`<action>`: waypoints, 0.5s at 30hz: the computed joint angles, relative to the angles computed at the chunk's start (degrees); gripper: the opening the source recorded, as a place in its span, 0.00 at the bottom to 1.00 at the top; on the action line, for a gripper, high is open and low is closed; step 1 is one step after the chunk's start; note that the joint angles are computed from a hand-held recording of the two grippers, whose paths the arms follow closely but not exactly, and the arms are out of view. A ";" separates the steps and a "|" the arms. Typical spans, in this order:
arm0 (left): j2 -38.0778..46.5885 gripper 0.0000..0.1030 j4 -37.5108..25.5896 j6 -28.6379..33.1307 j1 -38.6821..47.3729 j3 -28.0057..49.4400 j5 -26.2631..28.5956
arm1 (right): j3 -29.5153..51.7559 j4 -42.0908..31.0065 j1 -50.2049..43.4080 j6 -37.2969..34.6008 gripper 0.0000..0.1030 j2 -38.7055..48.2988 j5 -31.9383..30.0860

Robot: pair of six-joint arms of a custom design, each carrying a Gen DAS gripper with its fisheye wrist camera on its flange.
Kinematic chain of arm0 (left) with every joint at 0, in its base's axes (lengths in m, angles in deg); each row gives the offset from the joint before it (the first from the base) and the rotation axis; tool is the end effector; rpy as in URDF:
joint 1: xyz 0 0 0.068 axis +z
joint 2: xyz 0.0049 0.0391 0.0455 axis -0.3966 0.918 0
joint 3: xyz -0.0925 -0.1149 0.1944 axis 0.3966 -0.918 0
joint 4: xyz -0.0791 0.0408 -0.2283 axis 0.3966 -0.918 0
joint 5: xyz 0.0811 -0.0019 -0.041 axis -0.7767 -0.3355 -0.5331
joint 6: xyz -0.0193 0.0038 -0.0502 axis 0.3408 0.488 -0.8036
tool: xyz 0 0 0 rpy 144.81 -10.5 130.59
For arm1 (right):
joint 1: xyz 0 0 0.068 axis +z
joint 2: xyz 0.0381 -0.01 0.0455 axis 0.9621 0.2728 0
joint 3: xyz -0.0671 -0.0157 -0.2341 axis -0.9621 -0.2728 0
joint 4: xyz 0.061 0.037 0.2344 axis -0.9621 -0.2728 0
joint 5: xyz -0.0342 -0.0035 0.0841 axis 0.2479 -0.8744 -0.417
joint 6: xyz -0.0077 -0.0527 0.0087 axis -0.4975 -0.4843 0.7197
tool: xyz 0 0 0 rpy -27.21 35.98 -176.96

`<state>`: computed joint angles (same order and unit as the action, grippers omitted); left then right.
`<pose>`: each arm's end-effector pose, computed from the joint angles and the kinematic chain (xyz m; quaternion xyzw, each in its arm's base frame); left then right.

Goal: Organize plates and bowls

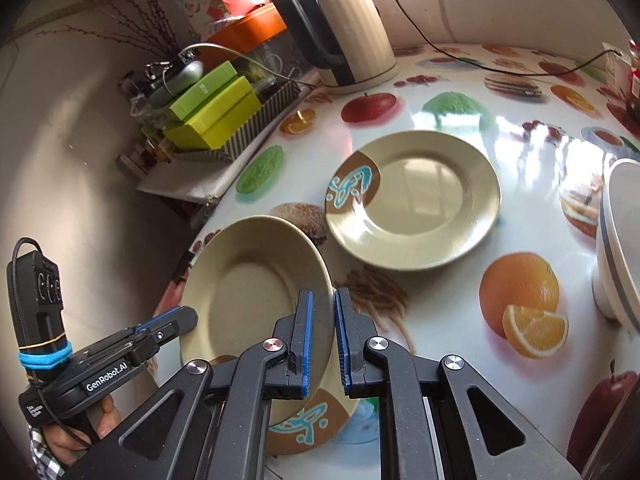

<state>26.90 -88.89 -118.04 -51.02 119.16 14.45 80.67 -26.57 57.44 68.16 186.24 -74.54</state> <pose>0.2542 -0.1304 0.2095 -0.0844 0.9480 -0.1359 0.2753 0.3125 -0.0716 0.2070 -0.0669 0.9290 0.2410 0.2728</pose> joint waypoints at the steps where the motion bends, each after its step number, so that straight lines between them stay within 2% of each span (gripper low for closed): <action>1: -0.09 0.19 0.07 -0.06 -0.14 -0.21 -0.03 | -0.65 0.14 -0.15 0.00 0.11 -0.27 0.12; 15: 0.28 0.19 0.22 -0.54 -2.00 -1.37 -0.21 | -5.46 0.81 -2.51 -0.94 0.11 -2.19 0.25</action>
